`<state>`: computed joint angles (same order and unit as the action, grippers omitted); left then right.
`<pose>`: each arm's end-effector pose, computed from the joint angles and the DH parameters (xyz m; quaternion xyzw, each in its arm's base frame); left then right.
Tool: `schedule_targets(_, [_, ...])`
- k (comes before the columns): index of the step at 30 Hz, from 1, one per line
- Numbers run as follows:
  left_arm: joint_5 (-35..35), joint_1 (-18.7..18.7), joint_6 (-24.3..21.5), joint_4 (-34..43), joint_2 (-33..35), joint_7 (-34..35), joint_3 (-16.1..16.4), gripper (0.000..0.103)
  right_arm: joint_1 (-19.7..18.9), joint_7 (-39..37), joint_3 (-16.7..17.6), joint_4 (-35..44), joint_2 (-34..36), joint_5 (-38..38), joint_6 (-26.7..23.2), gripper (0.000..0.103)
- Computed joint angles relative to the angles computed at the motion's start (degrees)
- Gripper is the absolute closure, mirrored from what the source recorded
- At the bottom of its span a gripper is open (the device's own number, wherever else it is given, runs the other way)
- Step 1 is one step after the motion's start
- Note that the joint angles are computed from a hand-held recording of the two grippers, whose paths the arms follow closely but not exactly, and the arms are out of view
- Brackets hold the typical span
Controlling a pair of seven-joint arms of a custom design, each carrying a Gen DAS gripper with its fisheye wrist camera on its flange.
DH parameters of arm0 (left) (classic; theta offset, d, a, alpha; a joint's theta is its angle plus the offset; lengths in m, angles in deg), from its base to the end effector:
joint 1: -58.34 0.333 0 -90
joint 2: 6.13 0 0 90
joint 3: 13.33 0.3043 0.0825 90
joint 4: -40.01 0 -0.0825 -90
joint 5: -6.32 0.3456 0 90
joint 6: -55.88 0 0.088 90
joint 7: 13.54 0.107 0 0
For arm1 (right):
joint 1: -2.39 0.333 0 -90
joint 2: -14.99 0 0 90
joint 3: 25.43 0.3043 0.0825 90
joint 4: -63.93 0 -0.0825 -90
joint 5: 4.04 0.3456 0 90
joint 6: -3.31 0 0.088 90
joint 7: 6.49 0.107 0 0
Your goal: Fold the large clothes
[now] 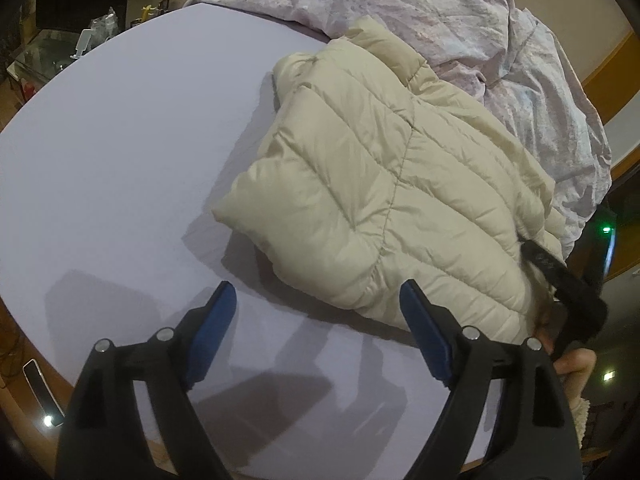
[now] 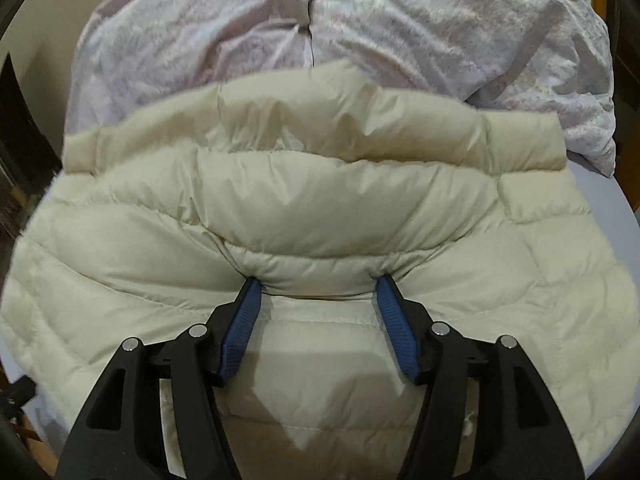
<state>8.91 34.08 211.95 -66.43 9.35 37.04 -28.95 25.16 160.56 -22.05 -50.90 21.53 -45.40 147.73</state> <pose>0.4914 -0.3933 0.4581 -0.6708 0.6787 -0.2990 0.0099 0.5150 0.2586 0.4506 -0.5328 0.7845 -0.2324 0.2159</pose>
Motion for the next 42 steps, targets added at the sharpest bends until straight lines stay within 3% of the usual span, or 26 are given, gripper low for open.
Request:
schedule_targets(6, [-2.8, 0.6, 1.2, 2.3, 2.1, 2.1, -1.1, 0.019, 0.9, -0.4, -0.6, 2.6, 3.0, -0.1, -2.5, 0.039])
schedule_targets(20, [-7.1, 0.4, 0.7, 9.6, 8.7, -0.4, -1.0, 0.019, 1.0, 0.2, -1.1, 2.0, 2.6, 1.3, -1.6, 0.039])
schedule_targets(26, [-9.6, 1.3, 3.2, 12.0, 11.1, -1.3, -1.7, 0.022, 0.9, 0.5, -1.2, 1.6, 2.5, 0.7, -1.0, 0.039])
schedule_targets(31, [-13.6, 3.6, 4.5, 13.2, 12.3, -0.2, -3.2, 0.037, 1.1, 1.3, -1.0, 1.1, 2.2, 0.0, -0.9, 0.039])
schedule_targets(36, [-13.0, 3.0, 2.8, 16.3, 13.8, -0.5, -2.0, 0.045, 1.3, 1.7, -0.8, 1.4, 2.3, -0.3, -1.6, 0.039])
schedule_targets(38, [-12.3, 2.6, 2.3, 17.5, 14.4, -0.4, -1.7, 0.055, 1.5, 1.8, -0.7, 1.4, 2.3, -0.5, -1.9, 0.039])
schedule_targets(40, [-11.9, 2.7, 2.8, 17.7, 14.4, 0.6, -1.8, 0.072, 1.4, 1.4, -0.6, 1.5, 2.1, -0.1, -2.1, 0.039])
schedule_targets(42, [-10.8, 2.1, 3.3, 18.0, 14.0, 1.1, -1.3, 0.078, 1.4, 0.7, -0.5, 1.4, 2.0, 0.2, -2.0, 0.039])
